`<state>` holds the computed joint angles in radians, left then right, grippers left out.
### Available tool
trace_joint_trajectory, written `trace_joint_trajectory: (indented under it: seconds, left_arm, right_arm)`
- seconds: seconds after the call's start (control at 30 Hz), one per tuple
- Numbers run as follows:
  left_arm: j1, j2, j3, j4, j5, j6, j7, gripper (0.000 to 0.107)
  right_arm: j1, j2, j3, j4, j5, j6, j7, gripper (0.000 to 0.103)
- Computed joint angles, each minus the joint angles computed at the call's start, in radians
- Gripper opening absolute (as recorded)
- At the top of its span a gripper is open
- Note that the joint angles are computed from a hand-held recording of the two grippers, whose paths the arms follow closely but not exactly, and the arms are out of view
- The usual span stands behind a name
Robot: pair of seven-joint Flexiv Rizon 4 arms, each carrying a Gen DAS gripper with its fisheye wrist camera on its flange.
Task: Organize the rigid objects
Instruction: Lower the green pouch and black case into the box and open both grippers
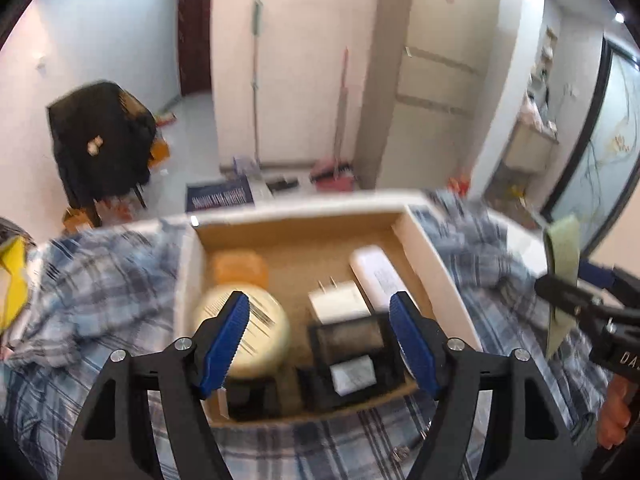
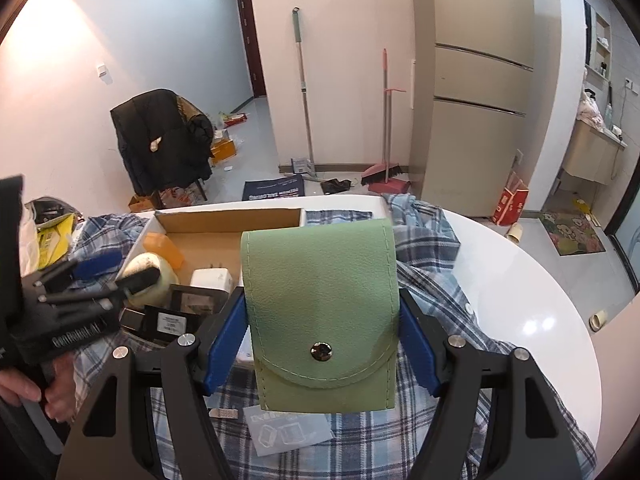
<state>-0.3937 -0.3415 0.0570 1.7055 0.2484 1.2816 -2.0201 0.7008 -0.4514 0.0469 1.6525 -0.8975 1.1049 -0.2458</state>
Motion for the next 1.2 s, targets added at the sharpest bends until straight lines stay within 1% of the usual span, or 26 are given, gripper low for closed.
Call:
trace_joint_trajectory:
  seconds: [0.07,0.1,0.13,0.2,0.23,0.27,0.3,0.37,0.43,0.5,0.53,0.57,0.6,0.67,0.7,0.77,0.87,0.97,1.1,1.17,1.2]
  left_arm:
    - [-0.054,0.007,0.086,-0.015,0.107,0.044,-0.122,0.096]
    - [-0.075,0.010,0.124,-0.017,0.163,0.083,-0.187,0.096]
    - [-0.083,0.012,0.146,-0.014,0.200,0.115,-0.229,0.097]
    - [-0.103,0.012,0.188,-0.013,0.268,0.162,-0.301,0.103]
    - [-0.128,0.009,0.227,-0.019,0.318,0.181,-0.355,0.103]
    - [-0.151,0.006,0.258,-0.027,0.358,0.185,-0.400,0.103]
    - [-0.187,0.001,0.305,-0.040,0.415,0.181,-0.471,0.103]
    - [-0.220,-0.005,0.351,-0.061,0.499,0.164,-0.574,0.103]
    - [-0.205,-0.001,0.340,-0.063,0.523,0.144,-0.603,0.103]
    - [-0.158,0.010,0.306,-0.040,0.516,0.158,-0.610,0.103]
    - [-0.139,0.011,0.296,-0.028,0.519,0.180,-0.635,0.103]
    - [-0.117,0.009,0.288,-0.012,0.521,0.225,-0.662,0.103]
    - [-0.097,0.006,0.280,0.003,0.512,0.260,-0.667,0.103]
    - [-0.066,0.006,0.263,0.030,0.463,0.278,-0.638,0.103]
    - [-0.071,0.005,0.272,0.033,0.450,0.279,-0.633,0.103]
    - [-0.097,0.001,0.315,0.032,0.443,0.288,-0.656,0.103]
    - [-0.089,0.000,0.321,0.051,0.400,0.320,-0.630,0.103]
    - [-0.115,-0.005,0.353,0.056,0.367,0.311,-0.608,0.103]
    - [-0.101,-0.023,0.337,0.061,0.300,0.299,-0.544,0.103]
    - [-0.064,-0.025,0.296,0.081,0.250,0.310,-0.494,0.103]
    - [-0.058,-0.026,0.287,0.088,0.230,0.319,-0.475,0.103]
  right_arm:
    - [-0.006,-0.008,0.012,-0.021,0.020,0.005,-0.031,0.070]
    - [-0.006,-0.014,0.015,-0.035,0.031,0.004,-0.048,0.070]
    - [-0.006,-0.020,0.019,-0.049,0.043,0.004,-0.067,0.070]
    - [-0.004,-0.041,0.029,-0.087,0.079,0.002,-0.115,0.070]
    - [0.000,-0.055,0.032,-0.111,0.098,-0.004,-0.136,0.070]
    - [0.004,-0.068,0.032,-0.131,0.115,-0.009,-0.155,0.070]
    - [0.008,-0.086,0.035,-0.158,0.137,-0.016,-0.178,0.070]
    - [0.015,-0.128,0.043,-0.222,0.190,-0.037,-0.227,0.070]
    - [0.019,-0.181,0.059,-0.299,0.256,-0.060,-0.286,0.070]
    - [0.027,-0.239,0.074,-0.393,0.325,-0.101,-0.344,0.070]
    - [0.033,-0.268,0.076,-0.436,0.354,-0.118,-0.363,0.070]
    - [0.041,-0.299,0.075,-0.484,0.380,-0.135,-0.383,0.070]
    - [0.052,-0.319,0.066,-0.512,0.394,-0.144,-0.392,0.070]
    - [0.076,-0.367,0.049,-0.582,0.417,-0.175,-0.410,0.070]
    - [0.082,-0.396,0.048,-0.627,0.433,-0.191,-0.425,0.070]
    - [0.095,-0.438,0.038,-0.690,0.460,-0.211,-0.432,0.070]
    - [0.106,-0.481,0.020,-0.756,0.493,-0.233,-0.421,0.070]
    - [0.109,-0.520,0.020,-0.825,0.526,-0.267,-0.428,0.070]
    - [0.116,-0.550,0.016,-0.876,0.549,-0.311,-0.447,0.071]
    - [0.120,-0.551,0.011,-0.877,0.558,-0.319,-0.450,0.071]
    - [0.121,-0.549,0.009,-0.872,0.562,-0.318,-0.448,0.071]
